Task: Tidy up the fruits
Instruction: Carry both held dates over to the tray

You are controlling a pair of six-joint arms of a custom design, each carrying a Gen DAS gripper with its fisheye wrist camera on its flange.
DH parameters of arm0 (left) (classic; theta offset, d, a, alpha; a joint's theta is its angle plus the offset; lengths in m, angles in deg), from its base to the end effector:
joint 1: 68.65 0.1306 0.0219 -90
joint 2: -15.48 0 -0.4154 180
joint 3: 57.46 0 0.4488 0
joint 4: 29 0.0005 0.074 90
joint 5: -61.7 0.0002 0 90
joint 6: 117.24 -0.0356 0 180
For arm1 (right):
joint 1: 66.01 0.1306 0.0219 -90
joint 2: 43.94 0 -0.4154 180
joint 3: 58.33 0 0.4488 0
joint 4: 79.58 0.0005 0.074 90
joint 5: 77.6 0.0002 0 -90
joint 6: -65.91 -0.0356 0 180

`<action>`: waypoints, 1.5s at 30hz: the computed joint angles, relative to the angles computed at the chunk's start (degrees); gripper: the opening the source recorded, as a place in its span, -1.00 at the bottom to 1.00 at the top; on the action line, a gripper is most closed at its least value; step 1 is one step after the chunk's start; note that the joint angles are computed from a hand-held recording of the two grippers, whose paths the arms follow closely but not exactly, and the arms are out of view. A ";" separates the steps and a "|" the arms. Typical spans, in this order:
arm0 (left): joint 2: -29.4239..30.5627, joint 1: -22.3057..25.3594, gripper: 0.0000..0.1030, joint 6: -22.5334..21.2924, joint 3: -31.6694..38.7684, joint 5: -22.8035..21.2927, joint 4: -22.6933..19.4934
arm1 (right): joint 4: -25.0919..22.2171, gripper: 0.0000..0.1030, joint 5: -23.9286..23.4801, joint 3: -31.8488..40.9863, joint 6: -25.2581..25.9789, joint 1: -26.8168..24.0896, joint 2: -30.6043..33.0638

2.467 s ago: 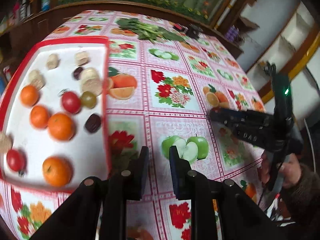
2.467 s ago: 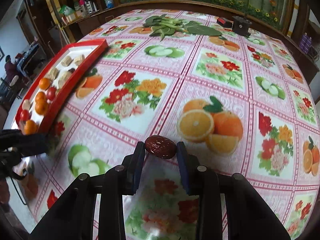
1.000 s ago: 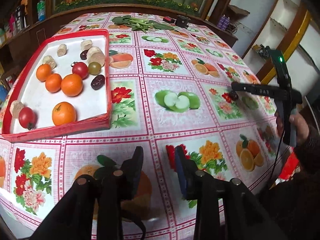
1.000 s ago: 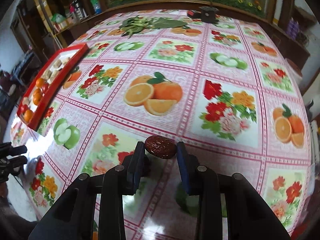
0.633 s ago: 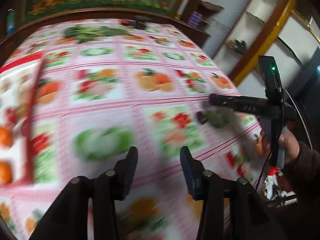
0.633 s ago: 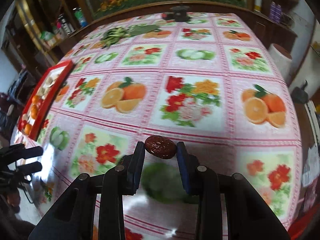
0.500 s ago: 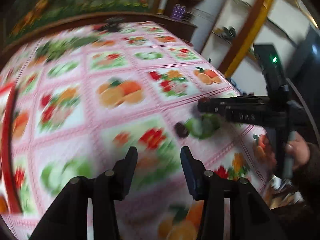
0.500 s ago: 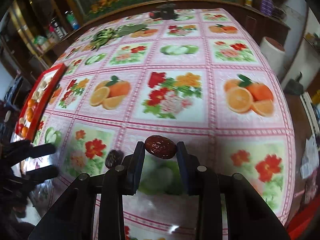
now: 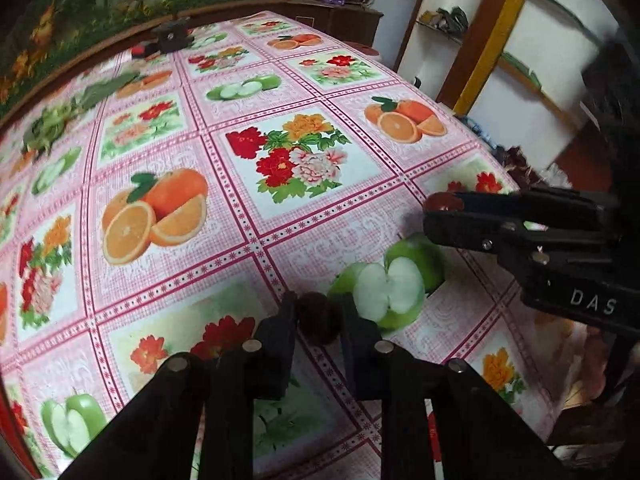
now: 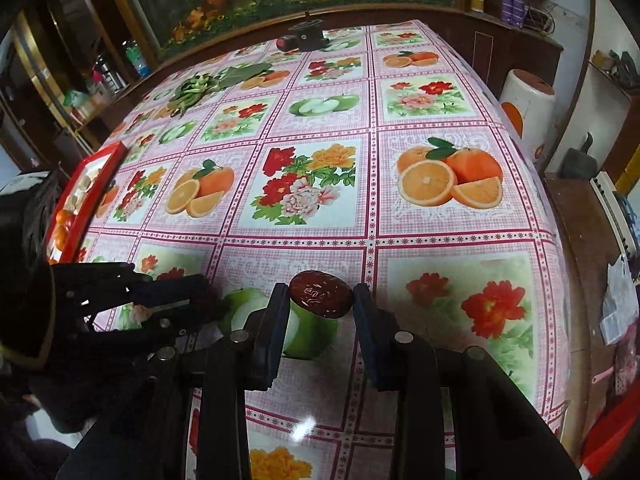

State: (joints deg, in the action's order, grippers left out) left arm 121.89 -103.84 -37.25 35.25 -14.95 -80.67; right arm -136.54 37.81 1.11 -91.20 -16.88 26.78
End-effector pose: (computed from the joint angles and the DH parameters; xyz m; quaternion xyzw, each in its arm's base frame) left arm 0.5020 -0.3646 0.3239 0.3958 0.8863 -0.1570 0.1820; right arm 0.2501 0.2650 0.3362 0.1907 0.9397 0.0423 0.2806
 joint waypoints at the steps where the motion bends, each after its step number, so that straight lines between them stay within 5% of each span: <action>1: -0.07 0.23 -0.57 0.51 -0.04 0.51 -0.17 | -0.07 -0.38 0.22 0.14 0.12 0.08 0.02; 13: -7.71 5.41 -0.57 2.95 -7.18 0.18 2.15 | 4.20 -0.38 -2.46 7.77 8.10 -0.19 8.69; 27: -22.91 29.63 -0.57 2.25 -20.91 0.88 4.39 | 11.11 -0.39 -14.02 35.80 25.20 -0.97 34.54; 35: -18.47 39.26 -0.56 1.31 -16.91 -0.65 5.57 | 6.28 -0.39 -16.98 57.69 31.97 -1.47 50.68; 45: -11.89 43.06 -0.56 1.28 -12.79 -0.88 4.75 | -4.59 -0.39 -18.27 79.56 36.53 -2.01 66.76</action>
